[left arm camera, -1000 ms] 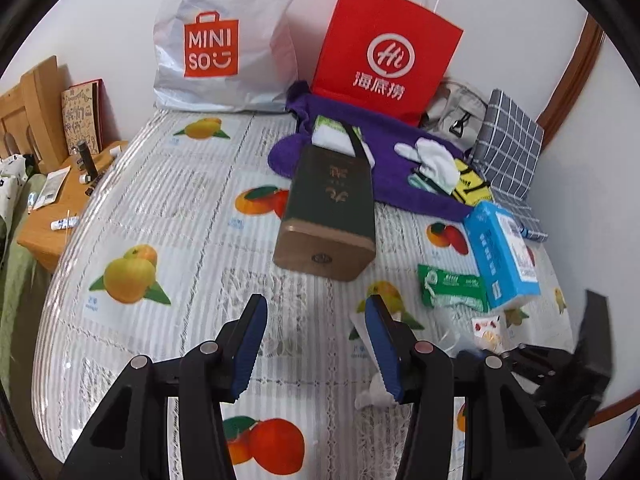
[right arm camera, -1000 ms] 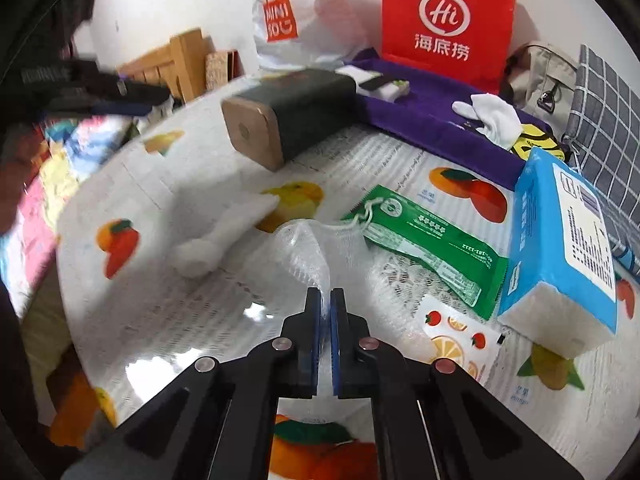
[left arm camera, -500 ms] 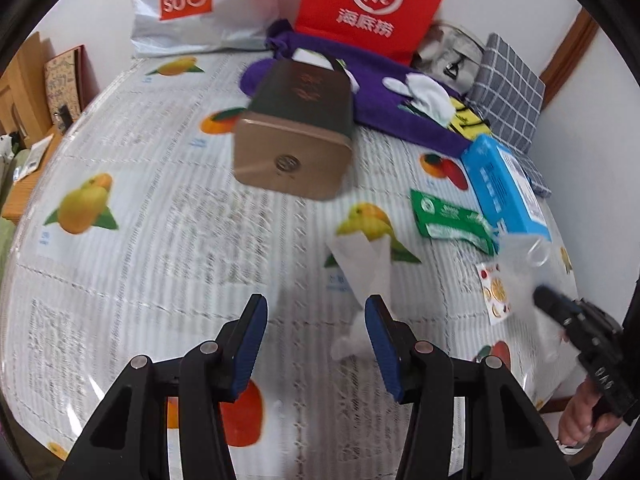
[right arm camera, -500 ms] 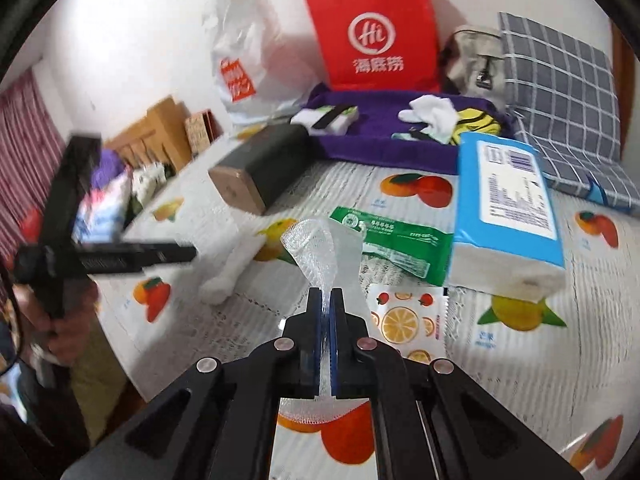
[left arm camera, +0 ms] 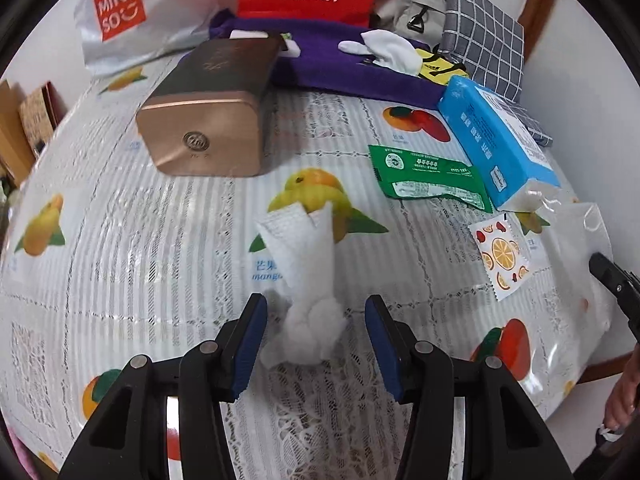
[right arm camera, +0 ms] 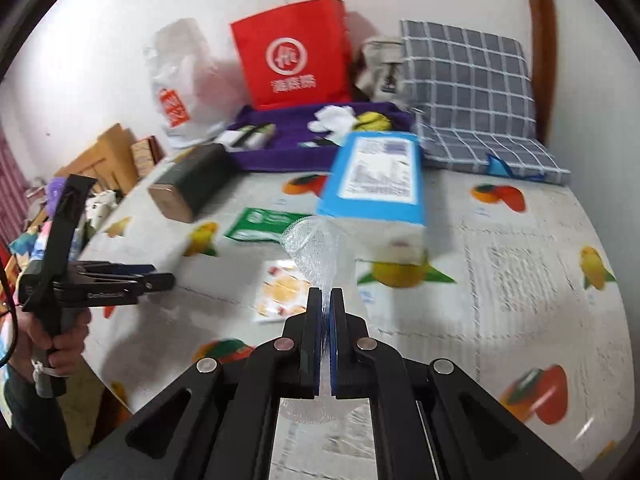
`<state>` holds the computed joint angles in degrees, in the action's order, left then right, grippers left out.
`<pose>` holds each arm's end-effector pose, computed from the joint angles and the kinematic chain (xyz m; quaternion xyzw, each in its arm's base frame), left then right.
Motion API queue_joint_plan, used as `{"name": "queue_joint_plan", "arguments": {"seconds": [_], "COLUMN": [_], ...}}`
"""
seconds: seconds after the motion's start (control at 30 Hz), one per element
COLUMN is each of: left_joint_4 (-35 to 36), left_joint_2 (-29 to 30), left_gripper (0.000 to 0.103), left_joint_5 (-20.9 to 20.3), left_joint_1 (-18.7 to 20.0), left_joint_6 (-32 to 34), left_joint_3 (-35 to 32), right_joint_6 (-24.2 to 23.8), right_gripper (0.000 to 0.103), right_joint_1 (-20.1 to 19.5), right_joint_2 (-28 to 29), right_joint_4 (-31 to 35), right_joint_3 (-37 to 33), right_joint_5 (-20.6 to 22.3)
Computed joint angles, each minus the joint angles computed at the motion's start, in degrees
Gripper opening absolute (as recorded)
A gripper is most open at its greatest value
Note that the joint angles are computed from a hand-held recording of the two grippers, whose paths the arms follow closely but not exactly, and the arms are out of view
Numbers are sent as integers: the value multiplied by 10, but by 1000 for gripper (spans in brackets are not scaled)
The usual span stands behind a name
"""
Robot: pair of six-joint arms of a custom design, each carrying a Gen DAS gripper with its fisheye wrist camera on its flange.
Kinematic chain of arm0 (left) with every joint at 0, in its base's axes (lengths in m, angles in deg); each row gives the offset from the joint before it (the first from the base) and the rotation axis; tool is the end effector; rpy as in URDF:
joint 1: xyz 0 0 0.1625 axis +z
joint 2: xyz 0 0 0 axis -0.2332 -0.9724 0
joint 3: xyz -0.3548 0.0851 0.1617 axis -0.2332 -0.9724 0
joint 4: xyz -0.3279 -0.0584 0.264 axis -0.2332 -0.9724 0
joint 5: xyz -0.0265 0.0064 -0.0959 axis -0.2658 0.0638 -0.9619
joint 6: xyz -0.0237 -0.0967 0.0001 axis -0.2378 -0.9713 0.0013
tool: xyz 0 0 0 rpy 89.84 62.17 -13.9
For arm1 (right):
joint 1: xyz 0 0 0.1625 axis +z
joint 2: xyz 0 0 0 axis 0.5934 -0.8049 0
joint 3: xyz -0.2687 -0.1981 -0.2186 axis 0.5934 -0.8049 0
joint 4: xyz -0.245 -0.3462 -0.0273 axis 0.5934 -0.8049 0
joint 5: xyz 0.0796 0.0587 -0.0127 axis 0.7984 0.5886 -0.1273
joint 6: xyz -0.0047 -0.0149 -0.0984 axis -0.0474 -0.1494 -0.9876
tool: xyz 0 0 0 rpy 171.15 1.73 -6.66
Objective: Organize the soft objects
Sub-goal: 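Grasp the white cloth with the left tool while right tool holds mesh bag, then carry the mesh bag and white cloth toward the purple towel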
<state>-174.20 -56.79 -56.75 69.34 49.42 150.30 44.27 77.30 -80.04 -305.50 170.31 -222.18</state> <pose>-0.0788 -0.4515 0.1645 0.2898 0.9111 -0.1298 0.2629 0.2006 -0.3082 0.0688 0.0509 -0.8640 0.3955 0.3074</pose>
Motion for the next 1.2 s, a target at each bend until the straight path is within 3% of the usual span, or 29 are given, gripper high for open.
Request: {"name": "queue_joint_plan", "arguments": {"seconds": [0.2, 0.33, 0.63, 1.2], "left_joint_4": [-29, -40, 31, 58], "left_joint_2": [-6, -1, -31, -88], "left_gripper": [49, 25, 23, 23], "left_joint_5": [-8, 39, 19, 14], "left_joint_1": [6, -7, -6, -34], "left_joint_6": [12, -1, -39, -56], "left_joint_3": [10, 20, 15, -2], "right_joint_6": [1, 5, 4, 15], "right_gripper": [3, 3, 3, 3], "right_joint_1": [-16, -25, -22, 36], "right_joint_2": [12, 19, 22, -35], "right_joint_4": [-19, -19, -18, 35], "right_joint_3": [10, 11, 9, -2], "right_joint_5": [9, 20, 19, -20]}}
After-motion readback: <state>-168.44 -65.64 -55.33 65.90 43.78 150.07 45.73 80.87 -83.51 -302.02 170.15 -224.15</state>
